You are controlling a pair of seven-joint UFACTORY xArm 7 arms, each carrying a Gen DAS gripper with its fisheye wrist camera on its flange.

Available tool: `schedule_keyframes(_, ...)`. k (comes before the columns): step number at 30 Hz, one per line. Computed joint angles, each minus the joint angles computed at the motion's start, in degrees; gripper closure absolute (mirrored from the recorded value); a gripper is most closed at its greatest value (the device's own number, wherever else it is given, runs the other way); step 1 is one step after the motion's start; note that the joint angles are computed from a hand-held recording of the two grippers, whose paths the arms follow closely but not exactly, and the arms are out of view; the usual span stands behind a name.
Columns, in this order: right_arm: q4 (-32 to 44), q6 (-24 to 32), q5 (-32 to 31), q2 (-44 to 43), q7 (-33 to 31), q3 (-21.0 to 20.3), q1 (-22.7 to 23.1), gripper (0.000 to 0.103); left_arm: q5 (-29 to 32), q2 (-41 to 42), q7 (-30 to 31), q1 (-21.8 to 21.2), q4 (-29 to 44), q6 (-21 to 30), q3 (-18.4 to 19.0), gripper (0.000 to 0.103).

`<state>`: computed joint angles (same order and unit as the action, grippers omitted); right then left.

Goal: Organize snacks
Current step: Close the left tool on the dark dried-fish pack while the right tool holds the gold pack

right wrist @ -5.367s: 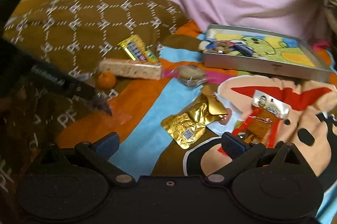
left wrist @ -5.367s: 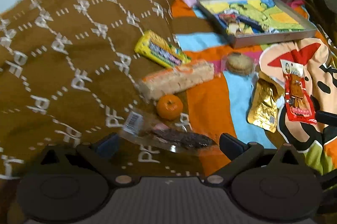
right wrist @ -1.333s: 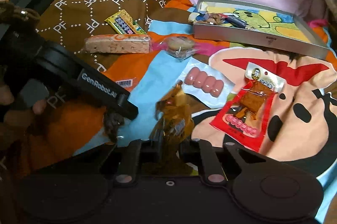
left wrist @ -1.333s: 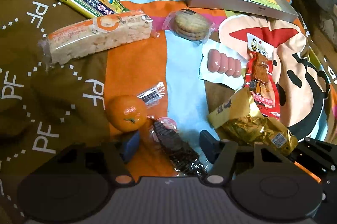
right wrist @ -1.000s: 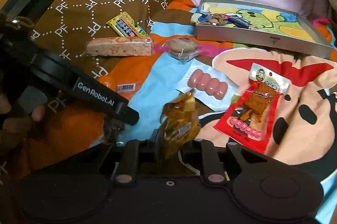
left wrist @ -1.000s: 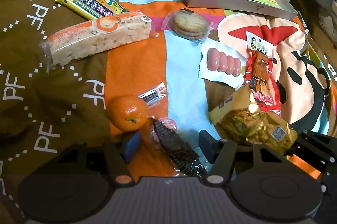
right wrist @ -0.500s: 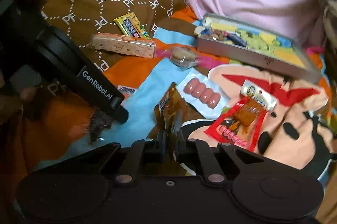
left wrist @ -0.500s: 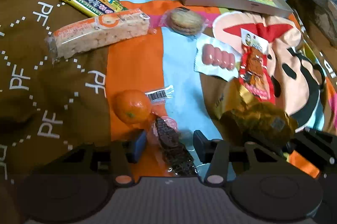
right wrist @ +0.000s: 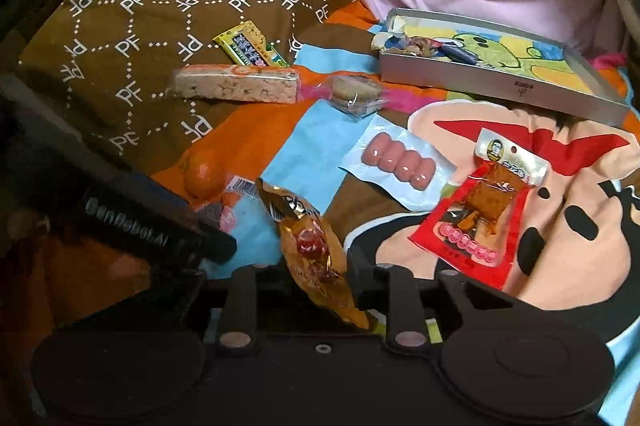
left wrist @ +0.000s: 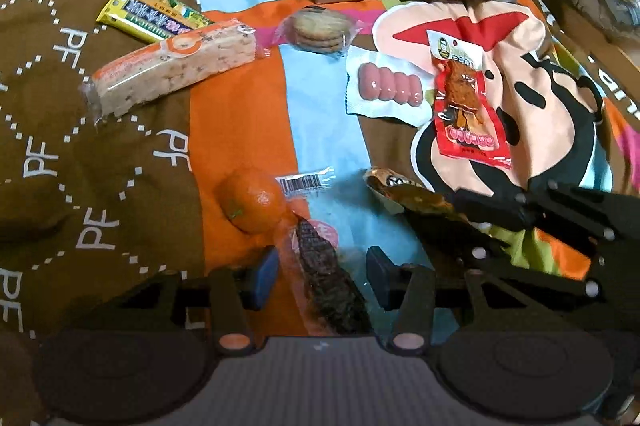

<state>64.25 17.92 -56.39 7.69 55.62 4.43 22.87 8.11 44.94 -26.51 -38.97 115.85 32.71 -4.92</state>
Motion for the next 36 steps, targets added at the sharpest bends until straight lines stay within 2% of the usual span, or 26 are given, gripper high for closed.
schedule_keyframes(2,0.29,0.29,-0.08,0.34,-0.36,-0.02,0.07,0.080,0.47,0.12,0.13,-0.28,-0.03,-0.20,0.27,0.051)
schedule_keyframes(3,0.18,0.16,-1.13,0.26,0.88,-0.29,0.26,0.088,0.58,0.20,0.26,-0.33,0.05,-0.17,0.29,0.051)
schedule_keyframes(6,-0.51,0.65,-8.14,-0.68,6.81,-0.90,0.84,0.090,0.66,0.14,0.27,-0.39,0.07,-0.10,0.32,0.052)
schedule_keyframes(10,-2.03,1.52,-13.37,-2.52,11.21,0.09,-0.09,0.091,0.16,-0.19,0.10,-0.13,-0.14,0.01,0.04,0.055)
schedule_keyframes(15,-3.71,2.82,-17.66,-4.14,12.91,2.03,-1.19,0.091,1.99,-1.11,0.99,-1.05,-1.54,-0.88,0.68,0.058)
schedule_keyframes(22,-5.61,3.71,-19.44,-6.53,15.73,3.36,-2.72,0.091,3.51,-2.14,1.93,-1.62,-3.36,-2.82,0.89,0.059)
schedule_keyframes(26,-6.25,5.13,-22.46,-7.78,17.67,4.20,-3.48,0.092,3.85,-2.49,1.64,-1.81,-3.82,-3.35,1.12,0.059)
schedule_keyframes(36,-6.66,7.04,-24.55,-8.01,17.28,5.60,-3.60,0.092,8.60,-3.56,-0.47,-4.04,-5.68,-5.78,3.45,0.059)
